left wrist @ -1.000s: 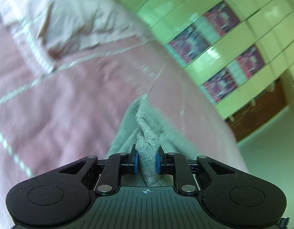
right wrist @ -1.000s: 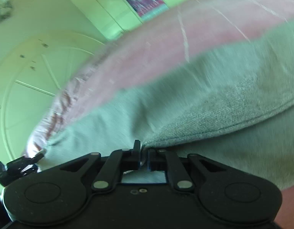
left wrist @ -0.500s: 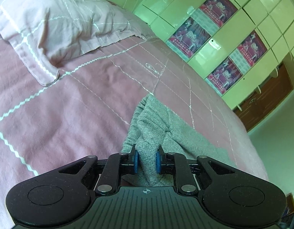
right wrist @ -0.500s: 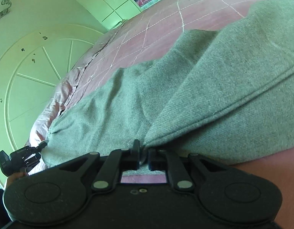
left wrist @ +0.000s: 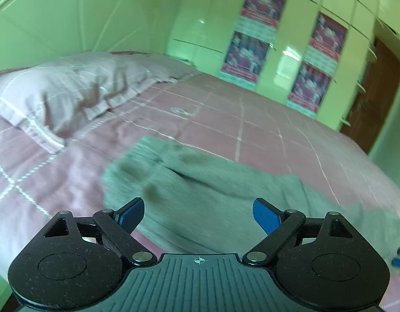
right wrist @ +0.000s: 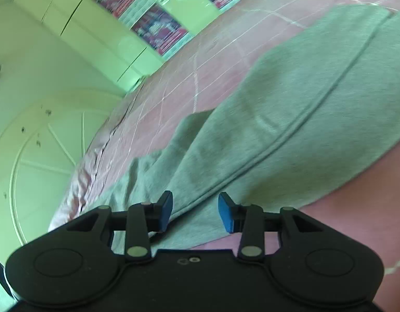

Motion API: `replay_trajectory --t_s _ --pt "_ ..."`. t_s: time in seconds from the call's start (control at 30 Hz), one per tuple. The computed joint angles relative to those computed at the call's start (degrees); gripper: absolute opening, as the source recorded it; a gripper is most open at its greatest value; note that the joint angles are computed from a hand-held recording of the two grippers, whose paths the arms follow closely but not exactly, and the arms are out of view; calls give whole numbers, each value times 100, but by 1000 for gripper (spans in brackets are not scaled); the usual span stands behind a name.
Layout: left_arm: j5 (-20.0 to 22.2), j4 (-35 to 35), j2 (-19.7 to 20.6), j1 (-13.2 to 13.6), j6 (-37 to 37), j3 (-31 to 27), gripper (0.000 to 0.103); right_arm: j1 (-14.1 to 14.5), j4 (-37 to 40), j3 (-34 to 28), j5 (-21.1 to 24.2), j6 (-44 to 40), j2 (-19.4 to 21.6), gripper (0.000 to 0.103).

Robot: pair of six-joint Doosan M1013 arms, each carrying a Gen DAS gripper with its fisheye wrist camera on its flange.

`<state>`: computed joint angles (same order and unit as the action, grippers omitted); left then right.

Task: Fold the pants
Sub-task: 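Open the left tool and release the folded waistband onto the pants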

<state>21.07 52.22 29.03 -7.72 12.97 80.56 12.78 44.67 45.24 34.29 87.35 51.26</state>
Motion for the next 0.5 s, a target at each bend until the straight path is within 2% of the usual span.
replay_trajectory --t_s 0.13,0.17,0.2,0.27,0.37,0.43,0.5 --pt "148 -608 298 -433 484 -421 89 -52 261 321 -307 -110 -130 32" --pt "279 -497 386 -568 413 -550 90 -60 334 361 -338 -159 -141 32" --pt "453 -363 462 -677 423 -669 90 -75 364 408 -355 -212 -160 32" --pt "1184 -153 667 -920 490 -1002 91 -85 315 439 -408 -210 -171 32" --pt "1878 -990 954 -999 1496 -1432 98 -146 731 523 -425 -423 -174 31" --pt "1922 -864 989 -1067 1714 -1427 103 -180 1207 453 -253 -664 -91 29" --pt "1966 -858 983 -1082 1737 -1424 103 -188 1335 226 -3 -594 59 28"
